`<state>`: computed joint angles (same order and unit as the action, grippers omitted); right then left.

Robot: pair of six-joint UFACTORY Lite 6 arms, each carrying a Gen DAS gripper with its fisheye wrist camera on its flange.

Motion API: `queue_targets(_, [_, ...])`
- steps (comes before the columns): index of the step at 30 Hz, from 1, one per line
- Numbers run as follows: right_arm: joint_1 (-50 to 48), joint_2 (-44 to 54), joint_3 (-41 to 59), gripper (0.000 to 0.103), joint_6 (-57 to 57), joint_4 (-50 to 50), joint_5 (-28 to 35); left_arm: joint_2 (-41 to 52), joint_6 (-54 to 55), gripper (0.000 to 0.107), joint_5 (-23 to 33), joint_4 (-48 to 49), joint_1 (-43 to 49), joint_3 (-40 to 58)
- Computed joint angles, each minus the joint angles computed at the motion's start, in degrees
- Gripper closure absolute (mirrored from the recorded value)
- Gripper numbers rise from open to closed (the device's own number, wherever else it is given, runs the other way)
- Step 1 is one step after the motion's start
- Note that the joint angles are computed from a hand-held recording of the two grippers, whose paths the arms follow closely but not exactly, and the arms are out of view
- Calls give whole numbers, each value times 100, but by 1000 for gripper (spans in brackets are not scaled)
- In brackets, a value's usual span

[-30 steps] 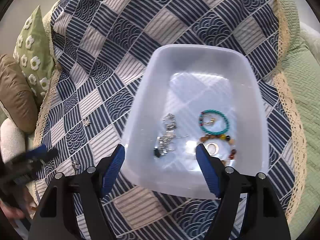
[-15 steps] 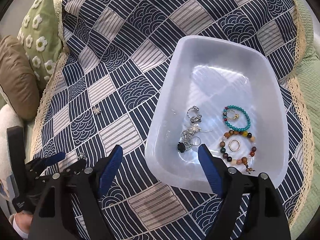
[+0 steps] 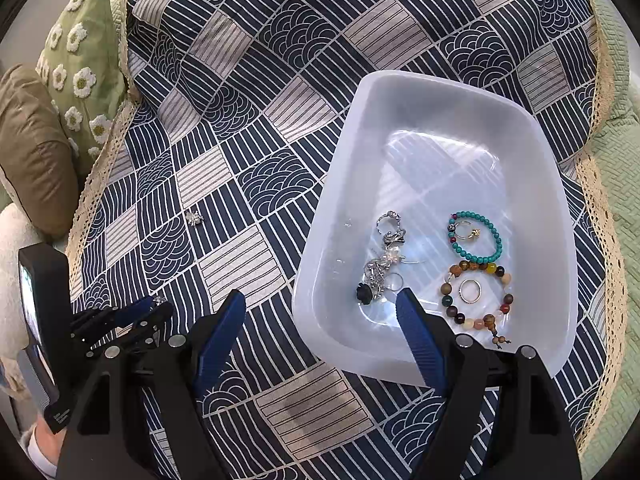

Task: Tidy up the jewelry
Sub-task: 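Grasp a silver ring with the left tool while the right tool grasps a silver flower earring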

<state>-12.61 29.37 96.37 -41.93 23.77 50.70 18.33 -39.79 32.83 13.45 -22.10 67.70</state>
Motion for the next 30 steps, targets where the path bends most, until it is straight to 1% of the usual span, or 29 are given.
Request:
queue_targets(7, [95, -104, -74, 27, 17, 30, -30, -242, 363, 85, 1, -323, 147, -67])
queue_targets(11, [314, -231, -154, 27, 236, -37, -87, -880, 713, 85, 23, -674, 415, -221])
queue_targets(15, [901, -448, -475, 27, 519, -221, -380, -1550, 886, 85, 15, -771, 671, -423])
queue_targets(18, [1414, -377, -517, 27, 695, -189, -504, -1750, 1205, 85, 74, -977, 881, -448])
queue_targets(22, [1984, -57, -354, 27, 1028, -177, -850, -1866, 1756, 85, 73, -1320, 1264, -616])
queue_targets(24, [2176, 235, -105, 27, 1247, -134, -981, -1866, 1987, 85, 13, -1407, 1445, -768])
queue_targets(29, [2504, 1068, 656, 27, 1617, -284, -1004, -1879, 2713, 85, -106, -1898, 1927, -1024])
queue_targets(30, [2559, 1280, 826, 29, 1706, -401, -1003, -1896, 2824, 85, -132, -1961, 1989, -1075])
